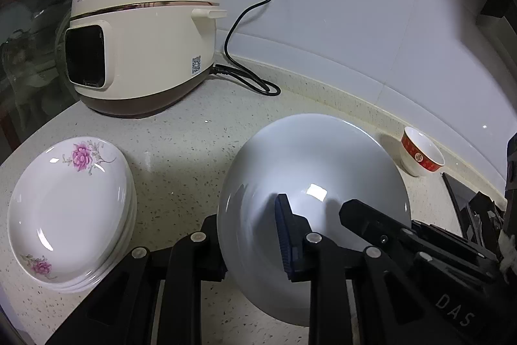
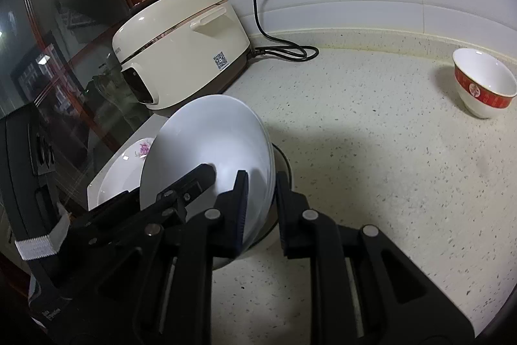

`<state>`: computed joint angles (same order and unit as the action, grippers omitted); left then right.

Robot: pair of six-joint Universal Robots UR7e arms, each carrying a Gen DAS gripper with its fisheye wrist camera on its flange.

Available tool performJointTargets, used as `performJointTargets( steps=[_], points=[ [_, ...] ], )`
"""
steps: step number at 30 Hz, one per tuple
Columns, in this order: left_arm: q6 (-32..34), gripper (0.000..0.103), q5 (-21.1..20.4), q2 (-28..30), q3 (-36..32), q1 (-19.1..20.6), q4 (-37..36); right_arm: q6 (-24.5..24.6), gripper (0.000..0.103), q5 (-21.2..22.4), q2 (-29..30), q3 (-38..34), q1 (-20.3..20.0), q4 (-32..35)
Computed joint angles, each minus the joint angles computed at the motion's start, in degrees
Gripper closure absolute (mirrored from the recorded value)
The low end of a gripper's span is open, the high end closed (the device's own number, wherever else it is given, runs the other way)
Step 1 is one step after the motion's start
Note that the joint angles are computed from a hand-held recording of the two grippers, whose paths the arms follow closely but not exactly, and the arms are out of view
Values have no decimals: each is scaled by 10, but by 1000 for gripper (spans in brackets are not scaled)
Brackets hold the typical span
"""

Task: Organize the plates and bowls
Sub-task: 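Lower the white bowl into the green-rimmed bowl and open both grippers, then move both grippers to the red-banded white bowl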

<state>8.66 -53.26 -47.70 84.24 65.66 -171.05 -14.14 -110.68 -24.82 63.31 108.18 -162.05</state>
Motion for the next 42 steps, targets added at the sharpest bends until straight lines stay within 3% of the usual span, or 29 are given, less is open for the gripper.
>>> performJointTargets(
  steps=[4, 7, 13, 19, 22, 23, 26, 27, 31, 42],
  points=[
    [3, 78, -1, -2, -3, 1, 16, -6, 82, -7, 1, 2, 2, -9],
    [6, 76, 10, -1, -6, -1, 25, -45, 72, -47, 9, 5, 12, -58],
    [6, 75, 7, -1, -7, 0, 23, -38, 71, -33, 5, 6, 5, -47],
    [-27, 70, -11, -13, -5, 3, 46, -11, 53, -11, -6, 16, 0, -51],
    [-28, 60, -16, -16, -2, 1, 46, 17, 37, 25, -19, 28, -9, -57],
    [-25, 53, -17, -18, 3, 0, 38, 25, 33, 33, -23, 33, -12, -64],
    [9, 17, 18, -14, 24, -13, -53, 38, 28, 44, -30, 42, -16, -80],
    [30, 16, 32, -10, 28, -18, -85, 43, 27, 47, -32, 43, -17, -81],
    [20, 16, 15, -14, 25, -12, -58, 51, 27, 49, -37, 49, -19, -87],
    [31, 15, 31, -9, 21, -14, -64, 69, 24, 52, -39, 48, -22, -79]
  ],
)
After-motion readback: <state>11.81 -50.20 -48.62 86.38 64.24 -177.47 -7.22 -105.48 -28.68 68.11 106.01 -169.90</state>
